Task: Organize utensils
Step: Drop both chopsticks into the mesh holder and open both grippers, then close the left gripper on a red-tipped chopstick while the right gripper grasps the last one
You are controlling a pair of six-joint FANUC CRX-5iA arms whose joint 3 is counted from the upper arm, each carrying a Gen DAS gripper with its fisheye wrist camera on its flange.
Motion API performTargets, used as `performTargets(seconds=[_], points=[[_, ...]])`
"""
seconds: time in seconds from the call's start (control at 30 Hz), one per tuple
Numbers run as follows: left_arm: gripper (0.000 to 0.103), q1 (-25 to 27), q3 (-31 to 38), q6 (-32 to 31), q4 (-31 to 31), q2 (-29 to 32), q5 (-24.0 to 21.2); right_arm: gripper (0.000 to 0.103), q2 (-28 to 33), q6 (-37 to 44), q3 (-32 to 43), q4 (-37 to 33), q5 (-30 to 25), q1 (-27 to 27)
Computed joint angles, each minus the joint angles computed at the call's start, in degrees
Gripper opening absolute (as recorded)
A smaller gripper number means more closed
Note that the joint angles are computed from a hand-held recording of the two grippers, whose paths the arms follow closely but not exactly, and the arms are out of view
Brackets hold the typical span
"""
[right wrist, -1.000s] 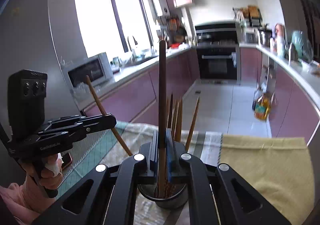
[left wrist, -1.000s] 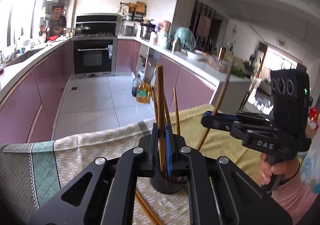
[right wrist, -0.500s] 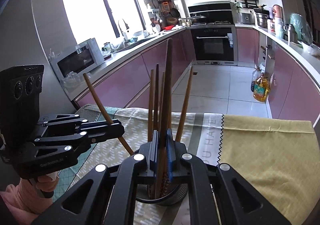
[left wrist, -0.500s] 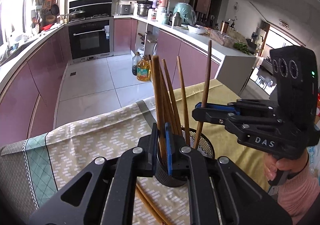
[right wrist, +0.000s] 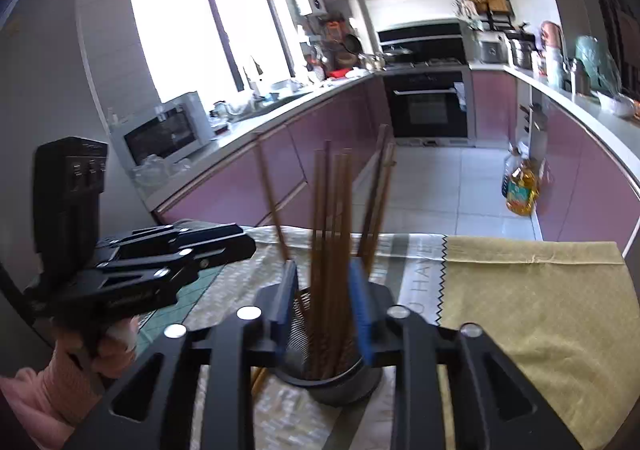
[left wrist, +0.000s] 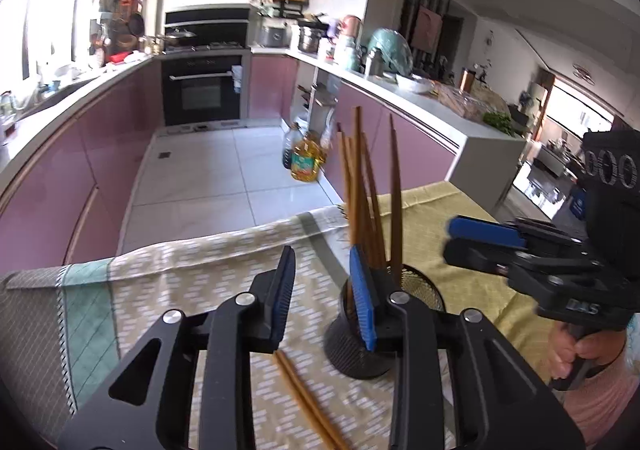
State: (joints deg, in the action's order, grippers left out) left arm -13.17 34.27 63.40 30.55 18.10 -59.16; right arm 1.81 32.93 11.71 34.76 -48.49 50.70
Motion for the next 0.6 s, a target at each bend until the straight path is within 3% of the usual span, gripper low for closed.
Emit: performTargets(seconds=[0.17,0.3,0.4,0.6], points=[[0.042,1.9,-13.4,-4.1,2.0,-8.6,7.5,0.038,-2.3,4.0,-2.9,-2.1,2.1,3.7],[0.052,3.5,-21.3,-5.4,1.8,-13.6,10.1,0.042,-0.4,7.5,-1.7,-7.2,-0.4,5.5],[0.054,4.5,-25.0,-3.8,-1.3,-16.2,9.3,0.042,2.2,9.1,0.1,-13.3,-2.4,5.1],[0.055,6.1,-28.7,-2.2,-3.7,-17.8,5.5,0.042,6.5,7.7,2.6,-17.1,-6.4,4.9]])
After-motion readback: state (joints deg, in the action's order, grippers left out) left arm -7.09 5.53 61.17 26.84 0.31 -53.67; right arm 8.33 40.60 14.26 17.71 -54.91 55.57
